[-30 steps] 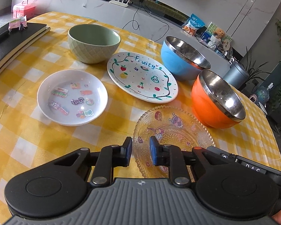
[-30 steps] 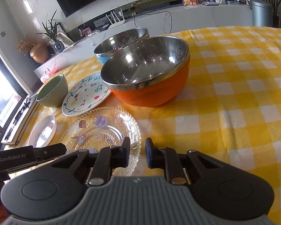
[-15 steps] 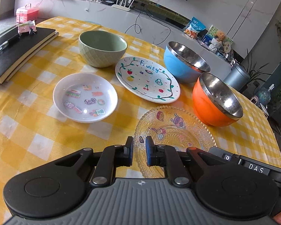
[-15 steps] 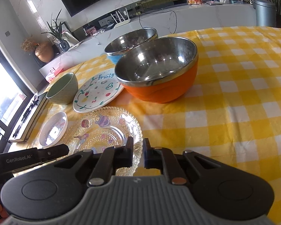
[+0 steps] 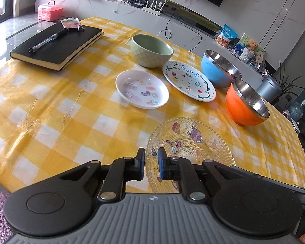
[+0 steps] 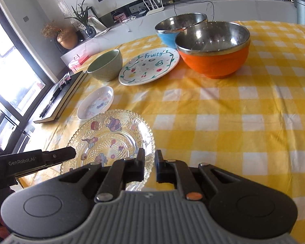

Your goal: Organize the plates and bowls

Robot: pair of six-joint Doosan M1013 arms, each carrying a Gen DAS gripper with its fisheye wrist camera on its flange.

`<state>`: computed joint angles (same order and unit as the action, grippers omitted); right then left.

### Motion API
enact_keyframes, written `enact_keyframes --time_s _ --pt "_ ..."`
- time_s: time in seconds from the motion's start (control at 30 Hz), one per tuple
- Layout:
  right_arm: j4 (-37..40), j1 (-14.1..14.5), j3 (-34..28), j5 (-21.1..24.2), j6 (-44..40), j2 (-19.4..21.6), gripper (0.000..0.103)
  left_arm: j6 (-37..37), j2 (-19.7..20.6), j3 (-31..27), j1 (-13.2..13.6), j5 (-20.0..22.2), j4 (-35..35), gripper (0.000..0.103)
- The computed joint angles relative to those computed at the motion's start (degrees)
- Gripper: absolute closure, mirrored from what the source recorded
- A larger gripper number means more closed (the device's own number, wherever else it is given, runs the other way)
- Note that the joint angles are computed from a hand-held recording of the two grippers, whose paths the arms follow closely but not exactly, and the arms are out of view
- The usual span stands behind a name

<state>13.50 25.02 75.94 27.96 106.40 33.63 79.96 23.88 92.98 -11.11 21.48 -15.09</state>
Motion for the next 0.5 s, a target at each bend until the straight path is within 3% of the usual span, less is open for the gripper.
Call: enact_keyframes --time_s 0.5 --pt "-4.04 0.82 -0.66 1.52 2.27 0.76 0.096 -1.54 0.20 1.15 0.02 0.03 1.48 0.089"
